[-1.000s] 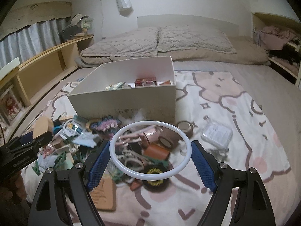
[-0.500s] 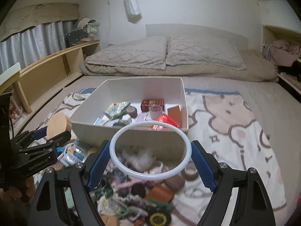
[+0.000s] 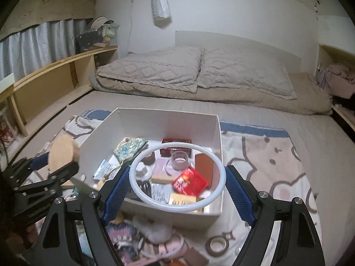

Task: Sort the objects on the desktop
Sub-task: 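Carry the wooden disc and plastic ring with both grippers over the white box, then lower the plastic ring into the box and open the right gripper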

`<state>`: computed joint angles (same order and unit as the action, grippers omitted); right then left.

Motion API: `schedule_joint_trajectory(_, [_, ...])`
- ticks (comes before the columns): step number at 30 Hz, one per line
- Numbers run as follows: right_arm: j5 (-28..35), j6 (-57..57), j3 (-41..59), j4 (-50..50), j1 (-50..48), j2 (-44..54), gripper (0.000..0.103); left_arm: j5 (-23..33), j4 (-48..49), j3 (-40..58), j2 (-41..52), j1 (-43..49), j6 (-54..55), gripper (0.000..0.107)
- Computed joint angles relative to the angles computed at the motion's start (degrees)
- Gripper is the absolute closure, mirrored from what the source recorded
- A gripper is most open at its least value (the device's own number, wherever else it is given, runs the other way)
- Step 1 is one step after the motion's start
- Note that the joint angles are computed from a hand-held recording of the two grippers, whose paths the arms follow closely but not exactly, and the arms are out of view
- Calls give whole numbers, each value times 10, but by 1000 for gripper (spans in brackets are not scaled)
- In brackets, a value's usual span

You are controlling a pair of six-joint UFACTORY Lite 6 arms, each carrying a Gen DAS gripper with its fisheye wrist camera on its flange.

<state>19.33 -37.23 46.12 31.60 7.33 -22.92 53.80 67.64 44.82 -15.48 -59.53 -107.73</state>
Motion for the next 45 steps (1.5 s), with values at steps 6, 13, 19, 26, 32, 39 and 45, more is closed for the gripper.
schedule_joint_trajectory(6, [-12,97,71,-63,53,107,19,36,-8,-40,-44,-10,-2,38])
schedule_joint_trajectory(13, [6,264,184,-197,119,256,19,18,4,-74,-72,9,-9,38])
schedule_joint_trajectory(19, [61,363,293,-293,160,369,19,-11,7,-119,-120,39,-19,38])
schedule_joint_trajectory(26, [127,406,330,-355,198,418,19,-38,-5,-147,-174,79,-4,38])
schedule_joint_trajectory(32, [178,414,348,-358,202,448,19,-35,-12,-146,-187,78,5,38])
schedule_joint_trajectory(39, [224,402,376,-314,180,481,19,-50,-16,-145,-183,80,14,38])
schedule_joint_trajectory(45, [250,368,392,-258,164,497,18,-59,-13,-140,-168,85,12,38])
